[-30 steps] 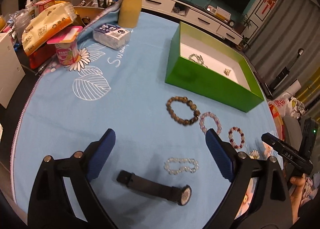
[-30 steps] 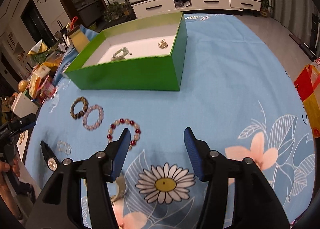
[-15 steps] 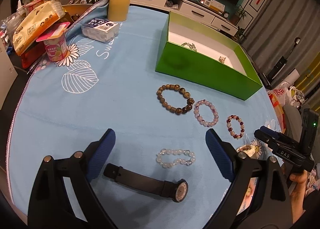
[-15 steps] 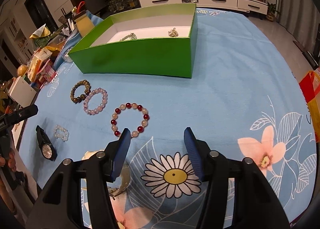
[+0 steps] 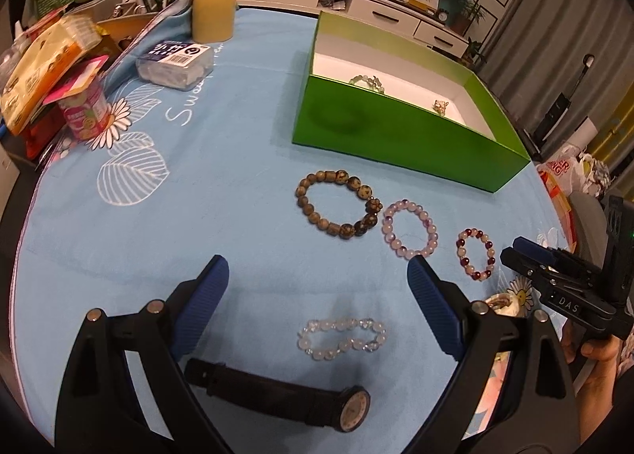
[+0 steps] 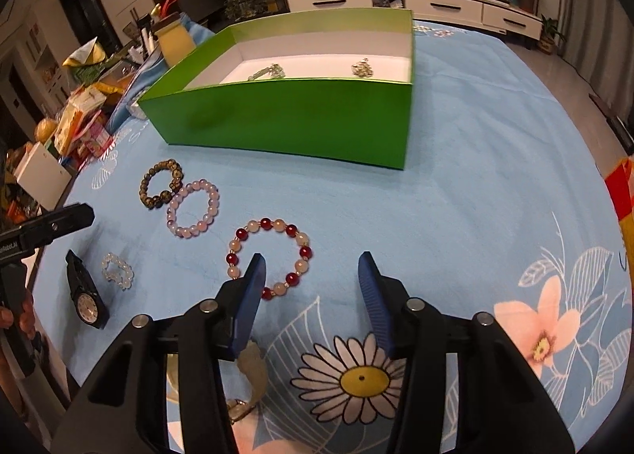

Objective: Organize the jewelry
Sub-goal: 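Grasp red-and-white bead bracelet with right tool while left tool approaches brown bead bracelet, then grasp brown bead bracelet with left tool while right tool lifts its bracelet toward box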

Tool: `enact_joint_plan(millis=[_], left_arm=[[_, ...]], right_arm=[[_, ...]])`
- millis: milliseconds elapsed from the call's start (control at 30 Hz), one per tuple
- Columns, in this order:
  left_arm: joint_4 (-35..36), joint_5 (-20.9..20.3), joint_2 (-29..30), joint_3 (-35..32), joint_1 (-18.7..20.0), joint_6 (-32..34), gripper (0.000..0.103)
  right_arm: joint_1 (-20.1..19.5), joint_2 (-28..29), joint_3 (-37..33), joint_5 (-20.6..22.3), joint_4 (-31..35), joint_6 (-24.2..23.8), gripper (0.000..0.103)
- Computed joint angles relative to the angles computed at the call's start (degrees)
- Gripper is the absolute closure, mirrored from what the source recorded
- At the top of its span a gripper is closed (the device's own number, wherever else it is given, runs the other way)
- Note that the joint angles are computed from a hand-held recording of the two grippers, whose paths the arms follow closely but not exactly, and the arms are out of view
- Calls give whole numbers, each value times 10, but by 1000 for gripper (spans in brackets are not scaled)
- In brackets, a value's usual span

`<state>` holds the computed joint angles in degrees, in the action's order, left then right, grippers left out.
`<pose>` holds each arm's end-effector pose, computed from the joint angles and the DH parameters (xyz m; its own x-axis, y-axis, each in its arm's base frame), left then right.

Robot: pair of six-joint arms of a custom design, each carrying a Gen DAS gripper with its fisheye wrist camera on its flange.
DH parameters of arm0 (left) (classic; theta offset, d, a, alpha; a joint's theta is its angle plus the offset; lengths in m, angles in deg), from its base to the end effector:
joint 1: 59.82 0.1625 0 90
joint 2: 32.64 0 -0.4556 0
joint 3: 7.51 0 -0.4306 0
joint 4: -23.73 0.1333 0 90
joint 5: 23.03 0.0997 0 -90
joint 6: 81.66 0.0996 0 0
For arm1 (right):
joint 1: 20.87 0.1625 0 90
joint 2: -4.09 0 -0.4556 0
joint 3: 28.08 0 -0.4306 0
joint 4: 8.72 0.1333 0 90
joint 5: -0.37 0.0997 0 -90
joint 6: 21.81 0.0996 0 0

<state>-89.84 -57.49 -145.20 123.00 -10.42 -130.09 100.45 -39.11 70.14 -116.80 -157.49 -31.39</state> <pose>-0.0574 -0.3980 0.4042 -0.8045 -0.3617 -0.4712 0.0690 0.7310 -0.6789 0.4307 -0.5389 0.0397 -0.6784 -0.5727 0.4602 -0.6405 0.7678 0.0113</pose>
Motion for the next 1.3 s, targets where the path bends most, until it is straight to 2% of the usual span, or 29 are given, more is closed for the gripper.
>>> enact_joint_plan(millis=[200, 367, 467, 500, 733, 933, 1133, 1300], left_arm=[[-2, 8, 23, -12, 13, 21, 10], [-3, 15, 42, -27, 27, 36, 10], [-18, 15, 58, -37, 38, 60, 10], [-20, 15, 64, -39, 41, 66, 10], [-30, 15, 101, -60, 59, 115, 15], [-56, -3, 125, -74, 81, 148, 34], [-69, -12, 152, -93, 108, 187, 49], [-92, -7, 162, -96, 115, 239, 50]], right_arm=[[4, 26, -20, -31, 18, -21, 67], [9, 41, -24, -53, -4, -66, 77], [7, 43, -20, -46, -24, -85, 88], [7, 44, -21, -44, -26, -86, 96], [-4, 27, -7, -14, -59, -64, 96], [-8, 3, 7, -3, -109, -69, 96], [-14, -6, 12, 0, -112, -64, 96], [-17, -8, 13, 6, -109, -59, 96]])
